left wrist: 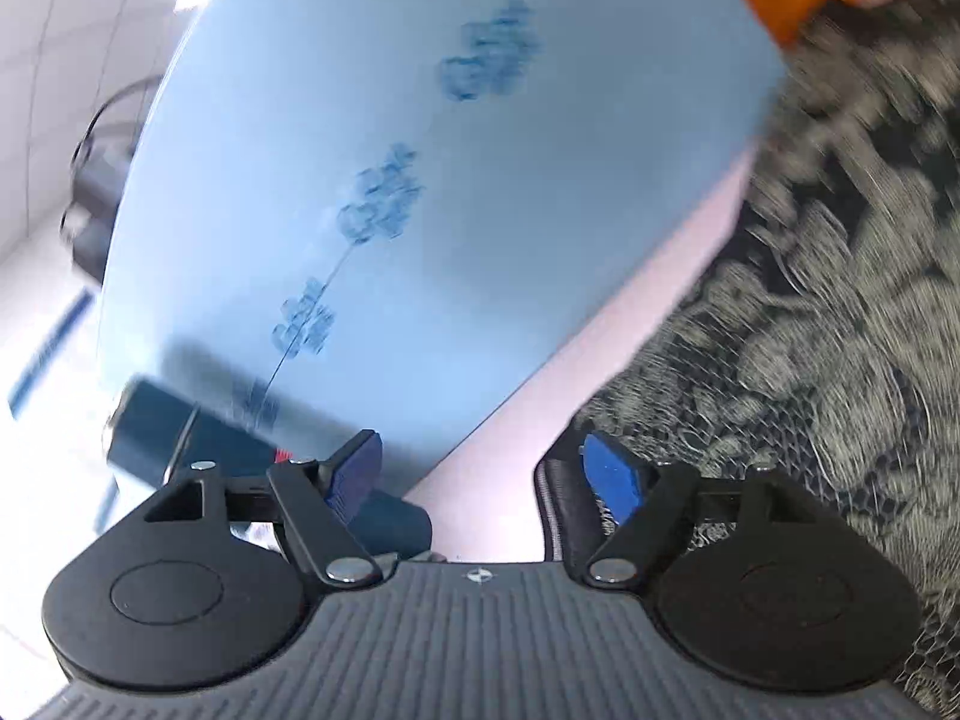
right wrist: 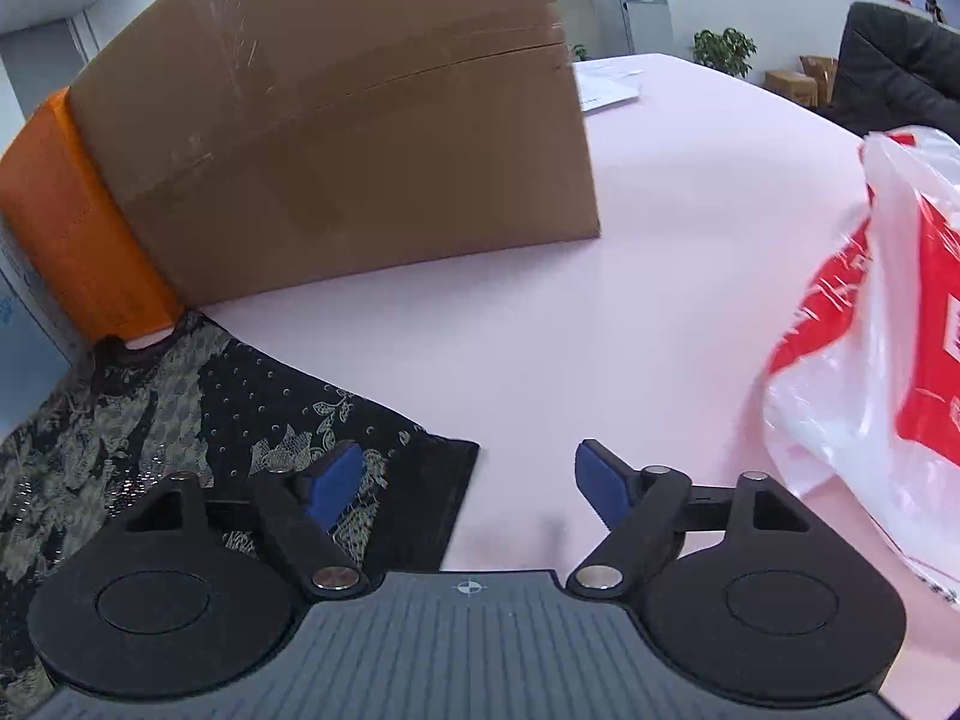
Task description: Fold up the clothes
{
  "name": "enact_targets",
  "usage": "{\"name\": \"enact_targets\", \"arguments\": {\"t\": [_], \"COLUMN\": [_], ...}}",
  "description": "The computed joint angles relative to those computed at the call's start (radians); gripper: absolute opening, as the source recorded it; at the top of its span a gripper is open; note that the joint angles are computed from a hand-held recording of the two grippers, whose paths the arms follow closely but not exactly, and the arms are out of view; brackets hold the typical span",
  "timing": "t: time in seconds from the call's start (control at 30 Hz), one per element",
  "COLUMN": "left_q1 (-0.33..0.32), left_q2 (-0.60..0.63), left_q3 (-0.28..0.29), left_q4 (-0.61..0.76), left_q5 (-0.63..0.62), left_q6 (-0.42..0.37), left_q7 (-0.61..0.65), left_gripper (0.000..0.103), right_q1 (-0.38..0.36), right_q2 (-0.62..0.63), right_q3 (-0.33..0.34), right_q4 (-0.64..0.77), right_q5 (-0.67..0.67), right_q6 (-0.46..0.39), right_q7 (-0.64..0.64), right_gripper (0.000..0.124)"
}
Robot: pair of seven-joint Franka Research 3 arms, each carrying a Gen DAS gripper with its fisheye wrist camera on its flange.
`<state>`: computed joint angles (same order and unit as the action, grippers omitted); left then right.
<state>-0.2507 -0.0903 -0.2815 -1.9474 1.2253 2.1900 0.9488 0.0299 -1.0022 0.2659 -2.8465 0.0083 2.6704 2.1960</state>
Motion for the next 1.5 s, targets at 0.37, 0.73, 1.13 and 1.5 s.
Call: {"name": "enact_targets", "arguments": {"t": [0.37,0.73,1.13,1.5], "left_q1": [0.045,0.067,0.053,0.023], "left_q2": [-0.084,0.058,-0.17,-0.213], "left_q3": [0.008,0.096,-0.024,-0.018], "left_q4": [-0.141,0.074,-0.321,-0.324], "left_q5": [0.068,-0.627,0.155,-0.25], "left_q6": [0.137,0.131,0.558,0.456], "left_q7": [-0.005,0.068,0.034,0.121], "left_gripper": [0.081,0.03,0.005,0.049], "right_q1": [-0.075,-0.065,0.075,0.085], "right_q2": [0.215,0.213,0.363,0.335], "right_q3": [0.18,0.194,0.128,0.114], "right_q4": [0.162,0.208,0.246,0.213], "right_q5": [-0.274,-0.46,-0.367,-0.331], "right_q6": [-0.121,-0.126,-0.048,-0.039], "right_q7": [-0.014,0.178,0.135,0.159], "right_gripper": [0.008,0.052,0.059,0.071]}}
